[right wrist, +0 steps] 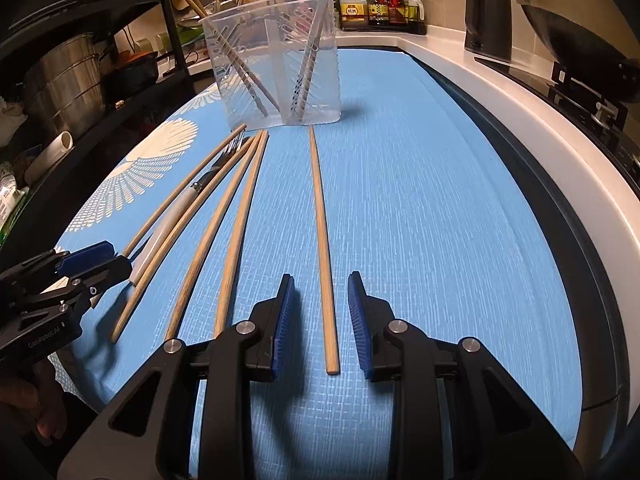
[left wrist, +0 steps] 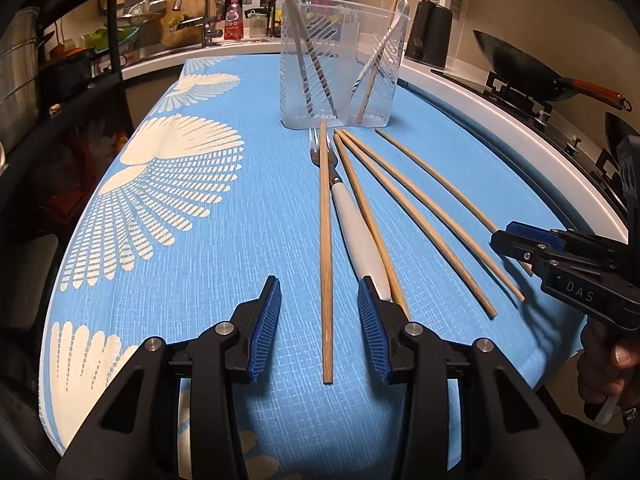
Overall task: Organize utensils
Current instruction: 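Move both tools back down over the remaining chopsticks on the cloth, then close the left tool on a chopstick while the right tool grips another chopstick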
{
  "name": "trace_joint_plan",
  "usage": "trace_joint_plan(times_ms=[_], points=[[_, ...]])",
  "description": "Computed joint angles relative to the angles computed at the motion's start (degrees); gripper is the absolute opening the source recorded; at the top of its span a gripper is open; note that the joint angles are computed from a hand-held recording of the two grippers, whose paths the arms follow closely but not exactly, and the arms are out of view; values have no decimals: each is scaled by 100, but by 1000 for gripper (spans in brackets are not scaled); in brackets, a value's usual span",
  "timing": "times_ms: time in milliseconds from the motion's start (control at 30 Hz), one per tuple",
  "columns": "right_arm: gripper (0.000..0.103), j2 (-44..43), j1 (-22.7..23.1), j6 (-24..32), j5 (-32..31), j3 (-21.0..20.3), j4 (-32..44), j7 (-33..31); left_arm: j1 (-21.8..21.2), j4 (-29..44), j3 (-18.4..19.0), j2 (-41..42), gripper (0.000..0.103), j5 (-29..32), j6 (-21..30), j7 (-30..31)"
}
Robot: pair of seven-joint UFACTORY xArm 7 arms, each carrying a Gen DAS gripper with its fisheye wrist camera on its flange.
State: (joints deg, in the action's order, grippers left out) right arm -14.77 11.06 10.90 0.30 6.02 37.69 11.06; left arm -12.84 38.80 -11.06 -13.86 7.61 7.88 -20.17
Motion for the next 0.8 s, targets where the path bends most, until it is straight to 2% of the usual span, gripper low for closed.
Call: trace_joint_plan(times_ms=[100, 167, 267, 400, 467, 667, 800], points=[[29, 3, 82, 27, 122, -75, 21, -86, -67, 9, 42, 9, 38, -65, -6, 53], [29, 29, 80, 29, 129, -73, 45, -117, -82, 14, 37, 23, 28, -72, -5, 89], [28, 40, -23, 62, -31, 22, 70, -56, 47, 49, -77, 45, 19, 100, 39, -47], [15, 20, -126, 124, -243, 101, 78, 43, 79, 63, -73, 47, 7, 169, 68, -129], [6, 2, -103, 140, -231, 68, 66, 46, 76, 55, -64, 27, 6, 184, 83, -146], [6, -104, -365, 170, -598, 309, -10, 568, 412, -73, -323, -178, 6, 588, 129, -624], [6, -251, -764, 244, -1141, 651, -97, 1435, 775, -121, -600, -291, 6, 1045, 154, -1160]])
